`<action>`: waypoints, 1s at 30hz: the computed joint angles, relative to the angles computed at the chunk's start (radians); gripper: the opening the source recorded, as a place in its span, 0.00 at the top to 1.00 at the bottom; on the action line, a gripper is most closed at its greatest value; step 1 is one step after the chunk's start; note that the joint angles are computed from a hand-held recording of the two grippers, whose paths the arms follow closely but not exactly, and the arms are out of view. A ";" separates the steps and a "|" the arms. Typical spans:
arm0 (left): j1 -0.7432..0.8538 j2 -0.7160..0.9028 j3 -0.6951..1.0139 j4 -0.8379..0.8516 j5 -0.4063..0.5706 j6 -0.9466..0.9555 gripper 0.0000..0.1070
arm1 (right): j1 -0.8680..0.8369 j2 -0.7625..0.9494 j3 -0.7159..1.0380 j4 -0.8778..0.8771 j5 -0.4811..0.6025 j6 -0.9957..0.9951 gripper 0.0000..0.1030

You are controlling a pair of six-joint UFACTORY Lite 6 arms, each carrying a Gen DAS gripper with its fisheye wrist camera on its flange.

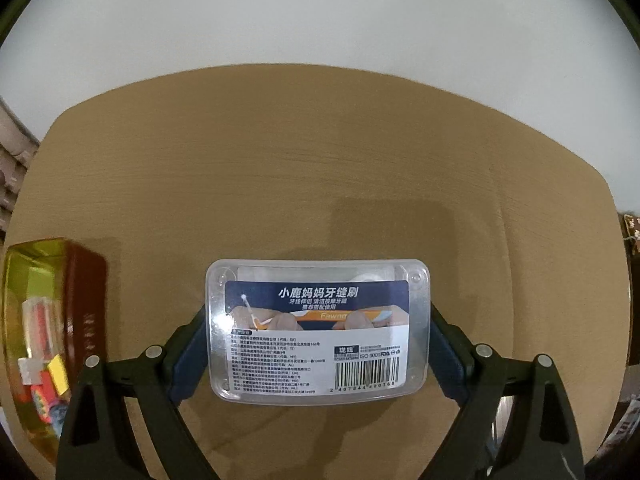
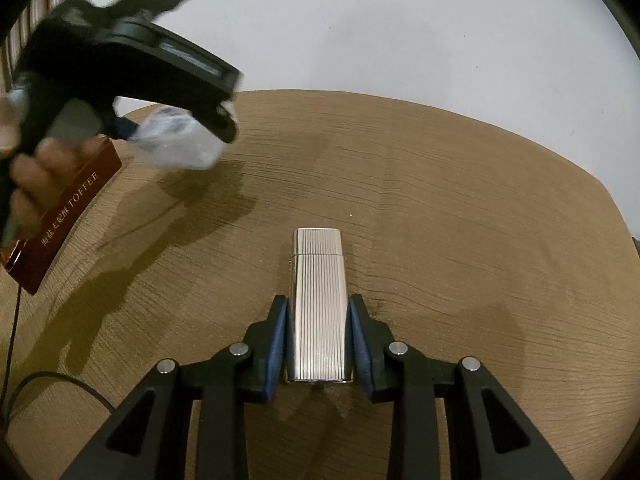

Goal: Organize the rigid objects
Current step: 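Carry the toothbrush box into the gold tin and open the left tool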

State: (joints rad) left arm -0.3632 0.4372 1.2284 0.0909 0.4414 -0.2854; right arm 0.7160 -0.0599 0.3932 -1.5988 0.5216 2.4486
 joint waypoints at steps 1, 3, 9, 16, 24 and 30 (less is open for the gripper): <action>0.015 -0.039 -0.036 -0.002 -0.003 0.018 0.15 | 0.001 0.003 0.003 0.004 0.001 -0.004 0.69; 0.012 -0.100 -0.083 0.003 0.009 0.016 0.15 | 0.005 0.012 0.009 0.005 0.004 -0.002 0.69; 0.007 -0.282 -0.210 0.058 0.041 -0.045 0.15 | 0.010 0.021 0.016 0.011 0.007 -0.003 0.69; 0.225 -0.482 -0.298 -0.002 0.134 0.166 0.15 | -0.004 -0.003 0.013 0.041 0.004 -0.053 0.69; 0.525 -0.435 -0.241 -0.057 0.096 0.406 0.15 | 0.033 -0.020 0.002 0.095 0.026 -0.081 0.69; 0.689 -0.331 -0.201 -0.087 0.046 0.508 0.15 | 0.011 0.005 0.017 0.076 0.022 -0.083 0.69</action>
